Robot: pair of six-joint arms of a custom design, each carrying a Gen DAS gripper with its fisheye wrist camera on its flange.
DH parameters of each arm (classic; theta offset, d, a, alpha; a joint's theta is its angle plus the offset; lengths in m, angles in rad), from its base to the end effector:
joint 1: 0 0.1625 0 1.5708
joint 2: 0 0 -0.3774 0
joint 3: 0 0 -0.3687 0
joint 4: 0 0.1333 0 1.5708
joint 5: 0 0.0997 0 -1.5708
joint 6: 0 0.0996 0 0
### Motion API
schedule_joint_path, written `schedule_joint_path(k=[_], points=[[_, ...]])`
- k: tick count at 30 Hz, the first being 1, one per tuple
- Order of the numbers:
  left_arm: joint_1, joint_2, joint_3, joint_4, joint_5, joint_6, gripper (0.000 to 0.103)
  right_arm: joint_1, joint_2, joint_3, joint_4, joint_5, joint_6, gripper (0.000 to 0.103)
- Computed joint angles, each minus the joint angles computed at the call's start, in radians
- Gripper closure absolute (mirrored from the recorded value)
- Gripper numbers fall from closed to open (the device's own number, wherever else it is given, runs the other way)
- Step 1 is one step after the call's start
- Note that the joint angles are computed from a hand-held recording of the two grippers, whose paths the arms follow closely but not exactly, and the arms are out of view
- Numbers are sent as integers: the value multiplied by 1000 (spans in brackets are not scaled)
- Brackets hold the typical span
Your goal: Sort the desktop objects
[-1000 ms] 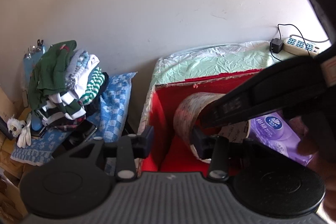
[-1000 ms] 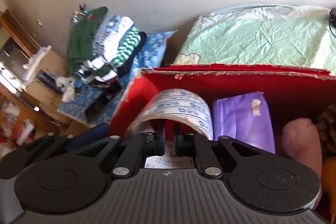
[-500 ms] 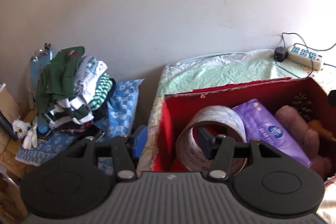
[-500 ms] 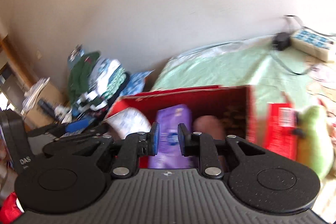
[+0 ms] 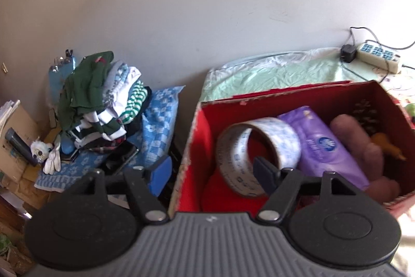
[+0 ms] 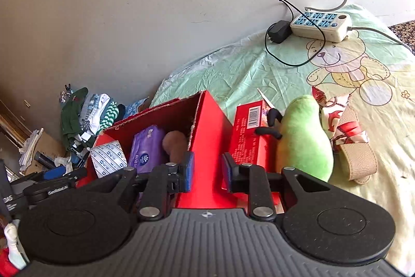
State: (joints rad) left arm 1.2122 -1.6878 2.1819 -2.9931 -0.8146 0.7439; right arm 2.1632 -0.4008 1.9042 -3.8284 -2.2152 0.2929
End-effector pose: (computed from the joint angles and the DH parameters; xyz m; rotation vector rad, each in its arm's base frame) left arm 0.0490 -0.4437 0.3989 0.7438 2.0065 -0.8716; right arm 0.3398 -0.3734 -0.0479 0.0477 -2.6043 1.2934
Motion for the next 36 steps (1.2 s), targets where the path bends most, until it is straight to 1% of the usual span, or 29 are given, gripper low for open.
schedule_joint_path(k=[1, 3, 4, 5, 6, 7, 8, 9, 10, 12, 14, 16, 17, 19, 20, 22, 26, 27, 29, 32, 34, 36], points=[[-8, -11, 8, 28, -6, -30, 31, -7, -10, 14, -7, 11, -8, 77], [-22, -15, 23, 77, -11, -93, 36, -22, -32, 48, -15, 38, -17, 77], [-28, -3, 29, 85, -6, -115, 43, -28, -43, 64, -15, 50, -20, 77], [-32, 17, 30, 94, 10, -142, 53, -33, -53, 78, -14, 59, -24, 77], [-32, 36, 24, 116, 18, -176, 59, -36, -62, 91, -14, 64, -30, 77], [-27, 52, 14, 146, 15, -213, 67, -37, -71, 104, -16, 63, -39, 77], [-23, 73, 9, 145, 16, -231, 66, -39, -80, 117, -21, 62, -48, 77], [-22, 106, 8, 101, 38, -221, 67, -40, -89, 130, -26, 60, -53, 77], [-19, 144, 3, 49, 64, -204, 70, -43, -97, 145, -33, 59, -55, 77], [-12, 207, -23, -25, 91, -181, 69, -50, -114, 174, -45, 57, -51, 77], [-8, 245, -55, -64, 91, -170, 67, -56, -128, 203, -56, 53, -44, 77], [-14, 284, -78, -121, 96, -125, 67, -57, -136, 222, -66, 44, -40, 76], [-15, 302, -92, -134, 93, -101, 51, -57, -139, 230, -70, 40, -37, 76], [-13, 324, -119, -121, 96, -101, 32, -58, -143, 242, -77, 32, -29, 76], [-12, 318, -125, -94, 85, -118, 32, -59, -144, 247, -82, 29, -26, 76], [-12, 286, -118, -40, 63, -143, 31, -59, -144, 252, -99, 24, -26, 75], [-50, 206, -36, -74, 72, -123, 33, -70, -141, 244, -112, 30, -31, 74], [-63, 171, -11, -66, 56, -127, 33, -76, -138, 239, -110, 38, -33, 74], [-92, 94, 37, -9, 7, -145, 33, -87, -133, 229, -105, 54, -35, 73], [-143, -10, 93, 140, -80, -219, 32, -101, -125, 211, -90, 69, -44, 73], [-185, -53, 135, 197, -132, -264, 31, -99, -121, 197, -75, 34, -63, 73], [-228, -74, 178, 220, -173, -293, 30, -94, -117, 182, -61, -12, -85, 73]])
